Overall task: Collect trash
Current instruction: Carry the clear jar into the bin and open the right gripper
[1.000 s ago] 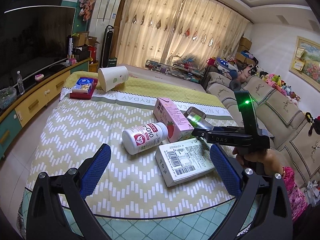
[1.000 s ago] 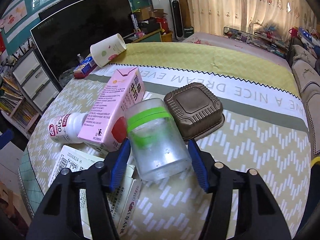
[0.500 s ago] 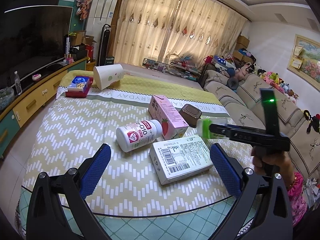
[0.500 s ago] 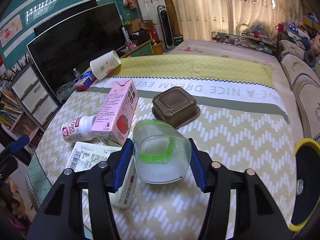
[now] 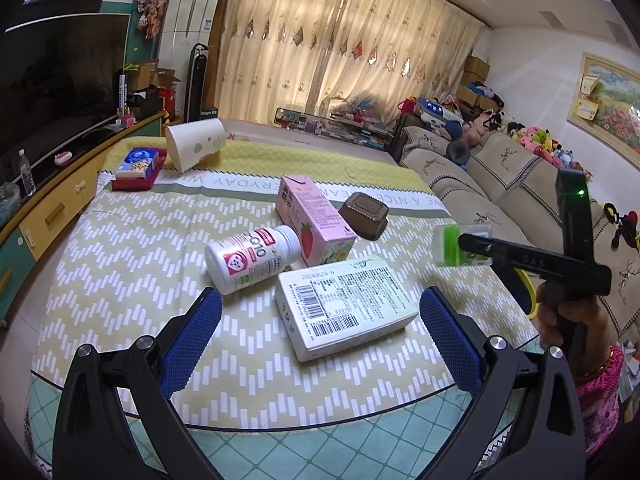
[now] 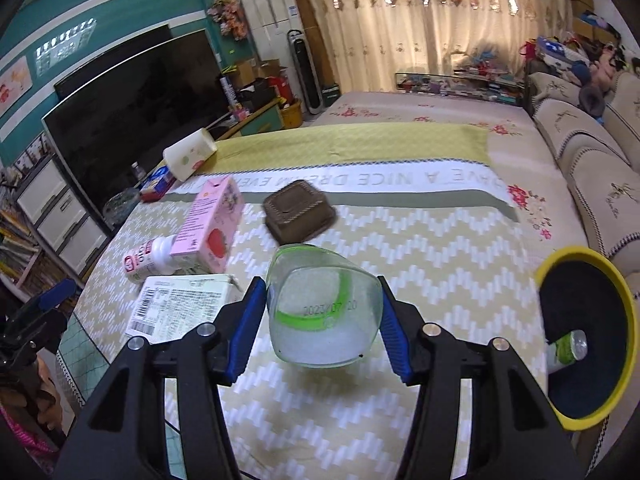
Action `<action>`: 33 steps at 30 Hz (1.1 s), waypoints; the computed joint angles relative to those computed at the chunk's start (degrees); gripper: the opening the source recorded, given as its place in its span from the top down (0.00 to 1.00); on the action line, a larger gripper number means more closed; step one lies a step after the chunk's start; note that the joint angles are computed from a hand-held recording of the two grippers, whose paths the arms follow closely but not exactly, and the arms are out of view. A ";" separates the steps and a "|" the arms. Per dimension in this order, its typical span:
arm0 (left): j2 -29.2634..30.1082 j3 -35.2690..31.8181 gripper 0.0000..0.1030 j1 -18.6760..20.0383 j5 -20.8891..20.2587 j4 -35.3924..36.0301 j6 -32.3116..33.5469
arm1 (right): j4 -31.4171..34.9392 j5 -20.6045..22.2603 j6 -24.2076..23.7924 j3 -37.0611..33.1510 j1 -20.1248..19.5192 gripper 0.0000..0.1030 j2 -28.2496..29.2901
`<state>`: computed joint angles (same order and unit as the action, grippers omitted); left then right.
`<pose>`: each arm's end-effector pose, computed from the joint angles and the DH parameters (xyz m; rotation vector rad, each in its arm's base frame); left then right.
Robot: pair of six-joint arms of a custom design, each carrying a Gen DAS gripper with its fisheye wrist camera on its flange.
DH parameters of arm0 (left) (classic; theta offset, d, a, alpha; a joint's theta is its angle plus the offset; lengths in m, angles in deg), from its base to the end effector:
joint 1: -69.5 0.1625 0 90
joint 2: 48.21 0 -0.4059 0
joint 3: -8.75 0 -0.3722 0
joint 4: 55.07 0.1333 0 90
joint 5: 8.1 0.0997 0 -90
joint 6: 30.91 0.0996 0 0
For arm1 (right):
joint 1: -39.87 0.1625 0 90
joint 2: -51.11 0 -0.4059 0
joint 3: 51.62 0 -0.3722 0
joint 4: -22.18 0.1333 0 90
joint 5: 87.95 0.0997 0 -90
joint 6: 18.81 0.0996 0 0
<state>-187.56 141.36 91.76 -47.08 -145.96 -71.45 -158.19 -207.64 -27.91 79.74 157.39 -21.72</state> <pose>-0.0764 -0.2590 0.4217 0.5132 2.4615 -1.0701 0.2798 -0.3554 0.2119 0.6296 -2.5275 0.8415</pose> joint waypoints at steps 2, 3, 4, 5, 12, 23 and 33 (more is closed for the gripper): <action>0.51 0.35 0.05 0.60 -0.61 -1.09 0.66 | -0.59 -0.71 0.07 0.75 -0.74 0.49 -1.30; 0.80 0.50 0.05 0.80 -0.81 -1.57 0.97 | -0.81 -1.16 0.08 1.02 -1.11 0.49 -1.91; 1.07 0.62 0.05 0.85 -0.92 -1.82 1.16 | -1.06 -1.84 0.12 1.45 -1.69 0.49 -2.90; 1.21 0.73 0.05 0.82 -0.97 -1.88 1.23 | -1.32 -2.23 0.17 1.73 -2.07 0.49 -3.46; 3.13 1.40 0.05 0.96 -1.57 -3.57 2.15 | -4.92 -6.19 -0.83 3.81 -5.75 0.51 -7.92; 6.40 2.47 0.05 1.93 -2.78 -6.39 3.64 | -8.69 -6.91 -0.99 6.11 -15.65 0.52 -12.74; 9.61 3.78 0.05 4.92 -5.12 -11.86 7.07 | -11.68 -8.29 -1.34 5.93 -22.45 0.51 -11.81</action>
